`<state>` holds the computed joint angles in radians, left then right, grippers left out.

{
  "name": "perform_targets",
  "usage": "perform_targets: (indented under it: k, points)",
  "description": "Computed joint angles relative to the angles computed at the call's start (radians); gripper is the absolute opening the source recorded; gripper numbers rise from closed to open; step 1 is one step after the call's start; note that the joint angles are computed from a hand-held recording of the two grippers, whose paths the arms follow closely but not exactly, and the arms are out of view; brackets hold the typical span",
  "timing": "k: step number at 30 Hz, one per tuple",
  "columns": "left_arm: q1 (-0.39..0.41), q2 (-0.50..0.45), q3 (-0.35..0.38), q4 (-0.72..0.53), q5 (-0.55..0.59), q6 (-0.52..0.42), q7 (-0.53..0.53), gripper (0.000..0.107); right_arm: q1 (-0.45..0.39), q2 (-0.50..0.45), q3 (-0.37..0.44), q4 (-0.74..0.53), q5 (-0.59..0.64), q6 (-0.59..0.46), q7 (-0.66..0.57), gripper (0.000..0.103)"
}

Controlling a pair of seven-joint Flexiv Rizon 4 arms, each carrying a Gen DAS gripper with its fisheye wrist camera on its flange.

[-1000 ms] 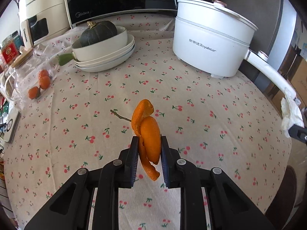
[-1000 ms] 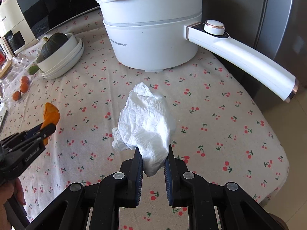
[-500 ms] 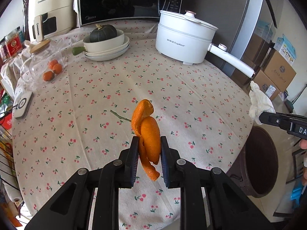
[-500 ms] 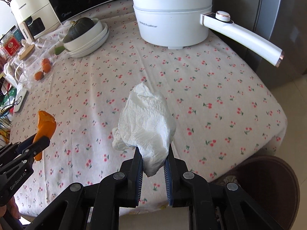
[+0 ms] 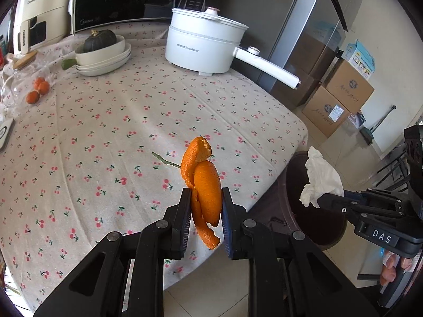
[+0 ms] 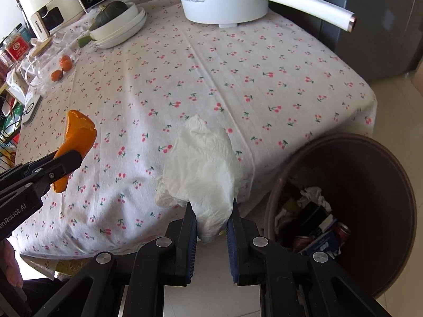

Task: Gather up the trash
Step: 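Carry tissue and pepper over the bin and open both grippers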

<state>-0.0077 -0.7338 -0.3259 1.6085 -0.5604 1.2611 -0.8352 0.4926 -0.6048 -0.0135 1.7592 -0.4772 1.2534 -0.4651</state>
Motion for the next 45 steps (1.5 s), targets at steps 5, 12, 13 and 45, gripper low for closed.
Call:
perform_targets:
  k: [5, 12, 13, 45]
  points:
    - [-0.009, 0.007, -0.023, 0.027, 0.008, -0.002, 0.038, 0.022, 0.039, 0.060, -0.073, 0.111, -0.100, 0.000, 0.075, 0.019]
    - [-0.054, -0.005, -0.023, 0.037, 0.038, -0.019, 0.067, 0.022, -0.001, 0.116, -0.077, 0.241, -0.152, 0.017, 0.168, 0.020]
    - [-0.059, -0.008, -0.026, 0.038, 0.039, -0.019, 0.071, 0.022, -0.007, 0.123, -0.078, 0.259, -0.159, 0.020, 0.182, 0.020]
    - [-0.191, -0.119, -0.014, -0.085, 0.126, 0.021, 0.009, 0.090, -0.136, 0.215, -0.068, 0.474, -0.269, 0.085, 0.330, 0.021]
